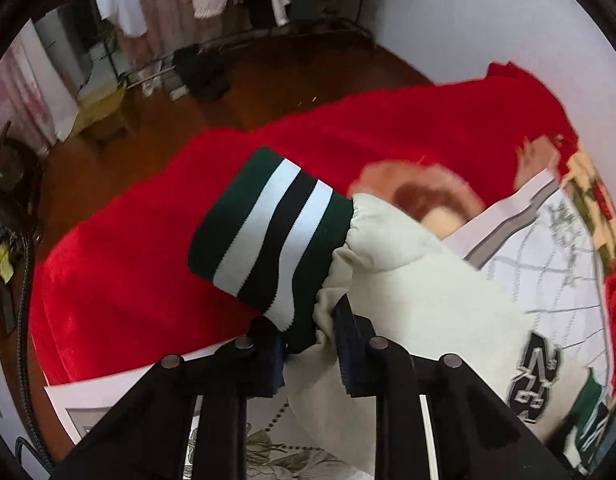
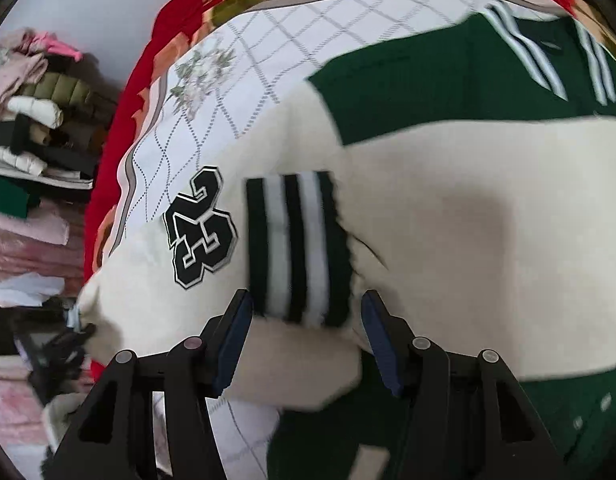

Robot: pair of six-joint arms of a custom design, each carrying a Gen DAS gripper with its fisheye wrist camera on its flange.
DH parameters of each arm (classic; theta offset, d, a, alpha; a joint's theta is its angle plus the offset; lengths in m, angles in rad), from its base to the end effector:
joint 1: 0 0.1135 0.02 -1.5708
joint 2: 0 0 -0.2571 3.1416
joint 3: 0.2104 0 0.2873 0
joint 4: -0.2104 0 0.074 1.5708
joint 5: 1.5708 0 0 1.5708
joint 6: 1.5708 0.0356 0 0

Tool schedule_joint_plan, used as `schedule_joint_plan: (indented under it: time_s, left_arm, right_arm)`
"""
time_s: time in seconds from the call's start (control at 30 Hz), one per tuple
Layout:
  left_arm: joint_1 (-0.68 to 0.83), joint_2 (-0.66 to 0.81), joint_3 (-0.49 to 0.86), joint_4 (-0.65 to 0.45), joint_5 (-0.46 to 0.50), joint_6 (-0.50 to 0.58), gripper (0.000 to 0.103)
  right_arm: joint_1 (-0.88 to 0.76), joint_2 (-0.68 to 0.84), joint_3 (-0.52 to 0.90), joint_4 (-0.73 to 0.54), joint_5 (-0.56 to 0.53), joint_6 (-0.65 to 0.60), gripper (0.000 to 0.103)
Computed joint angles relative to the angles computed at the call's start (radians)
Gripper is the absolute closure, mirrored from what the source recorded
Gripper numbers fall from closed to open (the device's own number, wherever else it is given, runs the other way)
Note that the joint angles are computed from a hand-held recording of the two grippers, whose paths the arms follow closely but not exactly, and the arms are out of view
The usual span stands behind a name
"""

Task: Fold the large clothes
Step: 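Grasp the numbered sleeve cuff with the left tool and lift it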

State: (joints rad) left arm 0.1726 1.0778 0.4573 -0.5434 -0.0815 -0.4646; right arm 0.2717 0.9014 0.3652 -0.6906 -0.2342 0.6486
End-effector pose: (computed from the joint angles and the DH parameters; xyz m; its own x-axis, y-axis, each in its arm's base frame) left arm 0.2016 0.0381 0.1249 -0.7179 -0.5785 -0.3873 -0.5868 0.8022 -0.1105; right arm 0.1609 0.0534 0.1209 -0.9259 0.3520 -0.1368 0.2797 0.8826 0.3778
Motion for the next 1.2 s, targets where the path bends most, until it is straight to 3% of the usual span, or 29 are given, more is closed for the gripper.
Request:
schedule_joint_plan:
  time_s: [0.1,0.17,0.27,0.4,0.47,0.57,0.63,0.7,0.73,0.77,0.97,1.07,1.2]
  left_arm:
    - [-0.028,-0.097,0.024,-0.072,-0.003,-0.001,0.085]
    - [-0.065,-0.176,0.044,-0.138,-0.025,0.001,0.086]
    - [-0.153,-0.256,0.079,-0.211,-0.085,-0.011,0.086]
    - [-0.287,-0.307,0.155,-0.283,-0.172,-0.028,0.087]
    - [-0.374,-0.294,0.213,-0.302,-0.222,-0.037,0.088]
    - [-0.519,-0.243,0.311,-0.327,-0.289,-0.072,0.088]
    - [-0.646,-0.180,0.390,-0.345,-0.351,-0.108,0.089]
    - [-0.780,-0.106,0.463,-0.353,-0.415,-0.133,0.089]
    - [-0.864,-0.056,0.503,-0.354,-0.454,-0.143,0.089]
    - [-0.921,-0.015,0.535,-0.356,-0.476,-0.154,0.089]
    - [-1.205,0.294,0.776,-0.360,-0.507,-0.250,0.090]
    - [-1.306,0.477,0.927,-0.347,-0.465,-0.295,0.090]
    - [-1.413,0.749,1.187,-0.324,-0.378,-0.315,0.090]
  right_arm:
    - [0.006,0.240,0.029,0.181,-0.075,-0.027,0.045]
    - [0.010,0.279,0.056,0.182,-0.078,-0.037,0.045]
    - [-0.020,0.140,0.059,0.062,-0.077,-0.052,0.045]
    - [-0.086,-0.143,0.077,-0.237,-0.002,-0.077,0.040]
    - [-0.139,-0.201,0.090,-0.333,0.038,-0.116,0.031]
    - [-0.237,-0.246,0.100,-0.449,0.147,-0.191,0.031]
    - [-0.321,-0.246,0.097,-0.490,0.239,-0.258,0.030]
    - [-0.417,-0.261,0.088,-0.493,0.307,-0.351,0.021]
    - [-0.478,-0.268,0.090,-0.492,0.320,-0.411,0.011]
    - [-0.562,-0.284,0.083,-0.481,0.325,-0.488,0.009]
    - [-1.095,-0.193,0.118,-0.391,0.190,-0.966,0.009]
    - [-1.408,-0.010,0.191,-0.304,0.111,-1.226,0.009]
    - [-1.711,0.317,0.362,-0.211,0.072,-1.411,0.009]
